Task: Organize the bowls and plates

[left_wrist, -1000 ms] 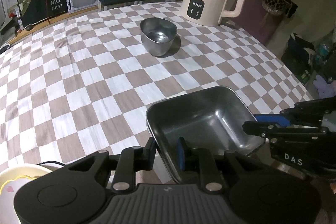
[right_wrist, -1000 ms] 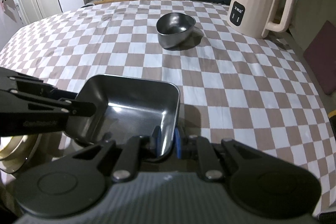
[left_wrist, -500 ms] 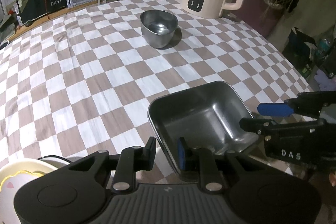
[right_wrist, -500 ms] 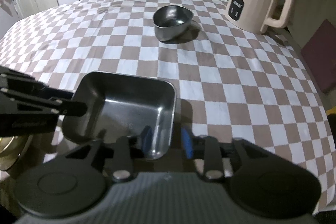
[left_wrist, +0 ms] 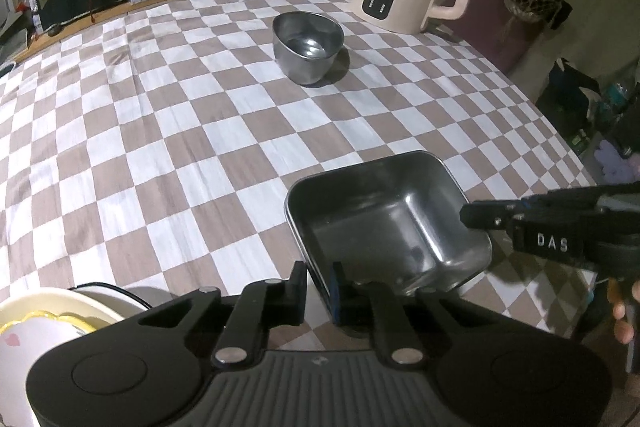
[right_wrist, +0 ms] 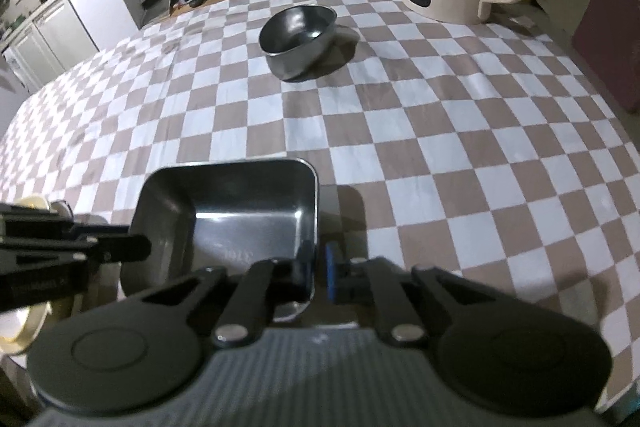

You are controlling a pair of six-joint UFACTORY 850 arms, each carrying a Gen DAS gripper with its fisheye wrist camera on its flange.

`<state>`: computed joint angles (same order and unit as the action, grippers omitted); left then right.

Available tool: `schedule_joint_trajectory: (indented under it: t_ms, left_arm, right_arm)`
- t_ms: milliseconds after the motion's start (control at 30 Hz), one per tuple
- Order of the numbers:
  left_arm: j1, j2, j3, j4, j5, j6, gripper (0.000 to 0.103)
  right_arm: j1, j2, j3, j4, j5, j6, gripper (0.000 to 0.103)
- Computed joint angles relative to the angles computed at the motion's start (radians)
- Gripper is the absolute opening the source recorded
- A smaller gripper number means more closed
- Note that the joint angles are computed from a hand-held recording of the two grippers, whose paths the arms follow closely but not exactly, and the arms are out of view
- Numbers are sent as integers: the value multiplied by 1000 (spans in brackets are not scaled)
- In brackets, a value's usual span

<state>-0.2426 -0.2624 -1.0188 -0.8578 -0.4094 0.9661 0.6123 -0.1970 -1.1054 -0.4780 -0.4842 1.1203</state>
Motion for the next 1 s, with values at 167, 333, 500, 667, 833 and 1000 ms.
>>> schedule_joint_trajectory:
  t_ms: [167,333,500,667,833,1000]
  left_arm:
    - [7,-16,-8,-66,4,73,12]
    - [13,-32,-21,-117,-4,113,13]
    - [10,-35,-22,-125,-6,122,15]
    - [12,-37,-22,-131,-13,127,15]
    - [23,-36,-20,-142,-29,91,19]
    - [31,-23,-16,-144,-26,85,30]
  right_arm:
    - [0,-12,-11,-35,5,48,4]
    - [-9,-23,-16,-78,26,87,4]
    - [-18,-32,-20,-119,39,121,4]
    - [-18,-31,-21,-127,36,125,4]
    - [-5,-22,-19,-131,5,144,7]
    - [4,1,-3,-130,10,147,20]
